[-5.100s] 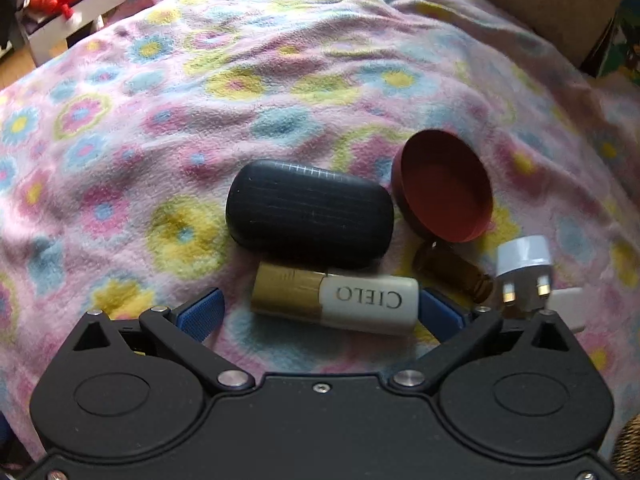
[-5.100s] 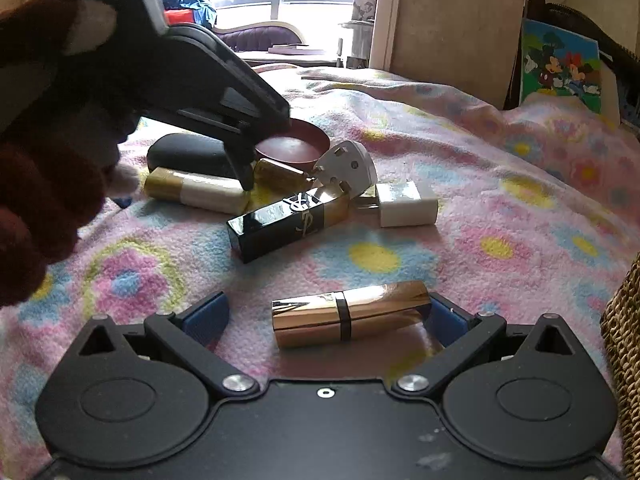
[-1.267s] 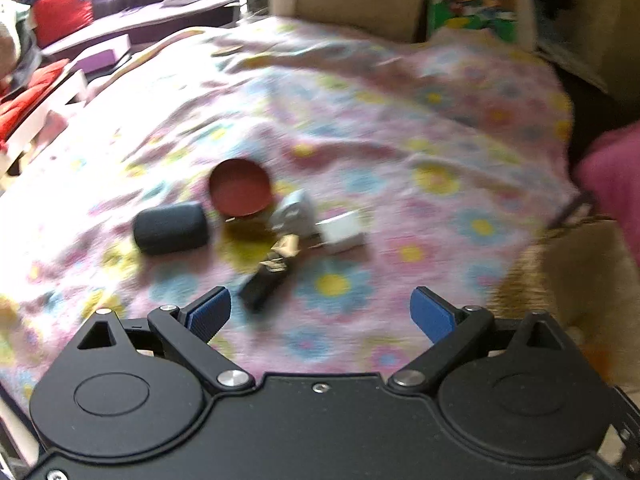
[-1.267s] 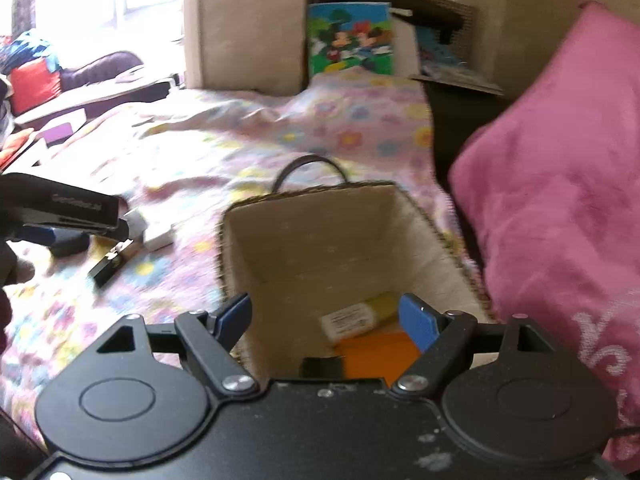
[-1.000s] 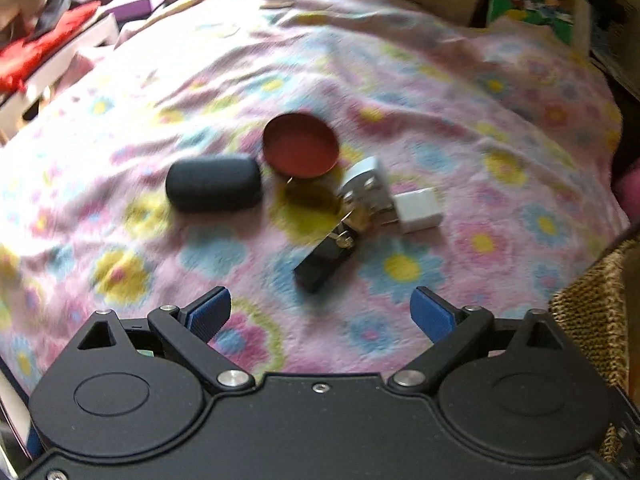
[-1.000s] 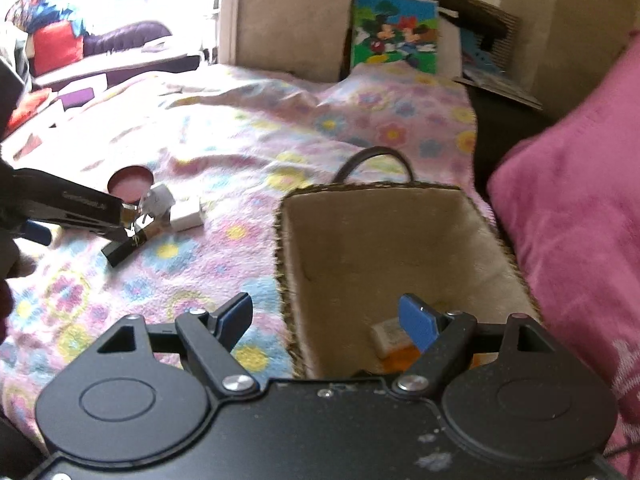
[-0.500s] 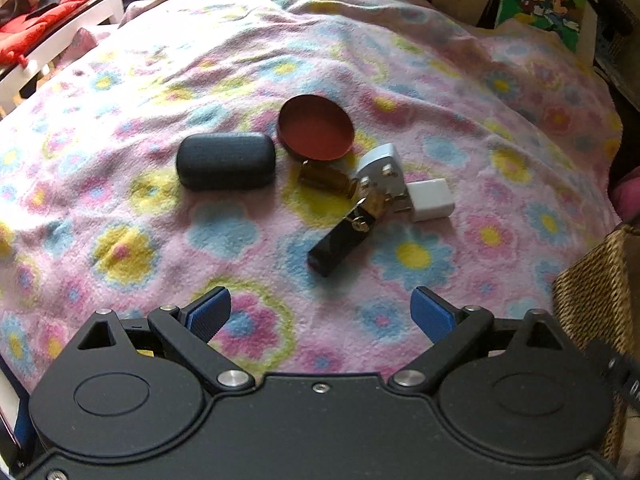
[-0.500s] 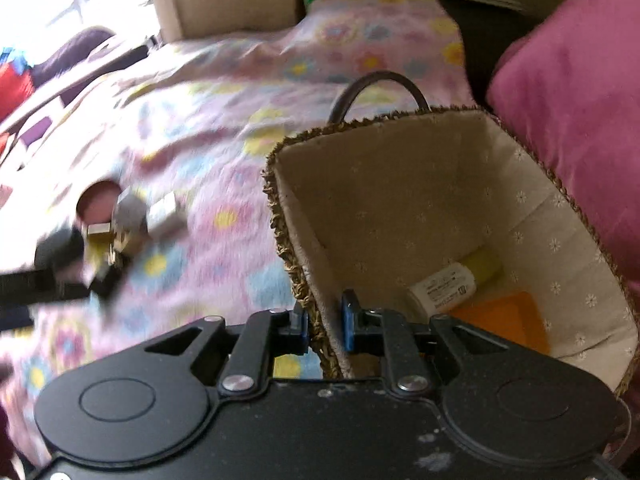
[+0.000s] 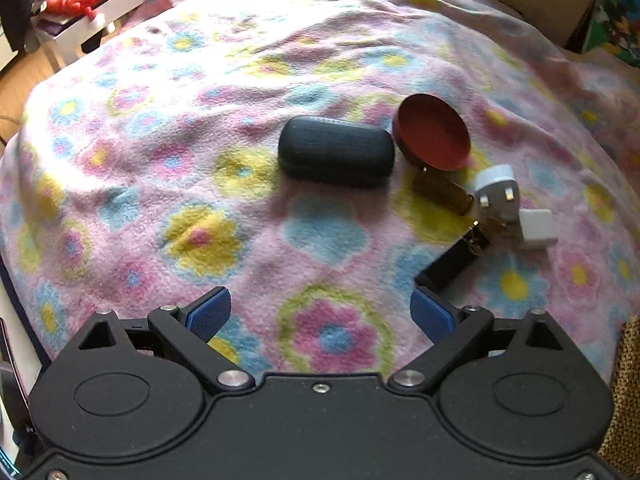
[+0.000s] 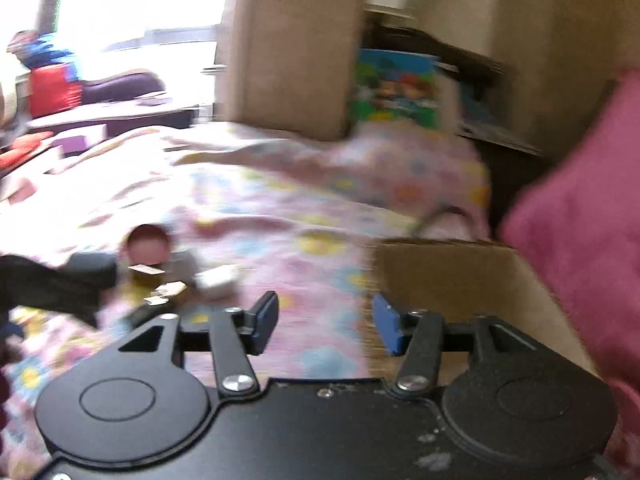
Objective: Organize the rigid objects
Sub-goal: 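Move both tools back over the remaining items on the blanket, then grasp the white plug adapter with the right tool while the left tool grasps the dark grey case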
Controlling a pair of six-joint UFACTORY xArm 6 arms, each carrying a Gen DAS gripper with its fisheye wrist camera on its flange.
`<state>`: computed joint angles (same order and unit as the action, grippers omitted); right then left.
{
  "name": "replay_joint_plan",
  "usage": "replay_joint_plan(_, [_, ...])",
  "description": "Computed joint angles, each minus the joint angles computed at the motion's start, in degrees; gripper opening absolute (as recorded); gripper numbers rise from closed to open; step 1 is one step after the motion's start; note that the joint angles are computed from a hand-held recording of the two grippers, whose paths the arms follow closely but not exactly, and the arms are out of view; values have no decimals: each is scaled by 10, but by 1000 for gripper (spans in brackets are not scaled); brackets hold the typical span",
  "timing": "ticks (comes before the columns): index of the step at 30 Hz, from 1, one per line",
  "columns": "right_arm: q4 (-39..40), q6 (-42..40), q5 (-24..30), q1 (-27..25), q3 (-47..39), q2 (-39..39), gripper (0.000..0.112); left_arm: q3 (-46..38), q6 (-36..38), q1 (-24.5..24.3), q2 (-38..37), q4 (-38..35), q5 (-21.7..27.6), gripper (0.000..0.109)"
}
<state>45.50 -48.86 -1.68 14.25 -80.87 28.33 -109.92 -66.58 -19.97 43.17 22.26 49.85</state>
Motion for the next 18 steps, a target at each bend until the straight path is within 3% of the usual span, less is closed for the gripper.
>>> replay_joint_plan(2, [48, -54, 58, 2, -34, 19, 56, -17, 8, 2, 10, -2, 10, 93])
replay_joint_plan(8, [-45, 18, 125, 4, -147, 120, 56, -138, 70, 18, 79, -34, 63, 93])
replay_joint_plan(15, [-71, 12, 110, 15, -309, 262, 56, -183, 64, 51, 117, -70, 38, 93])
replay_joint_plan(18, [-66, -3, 126, 13, -372, 308, 56, -152, 42, 64, 106, -72, -9, 93])
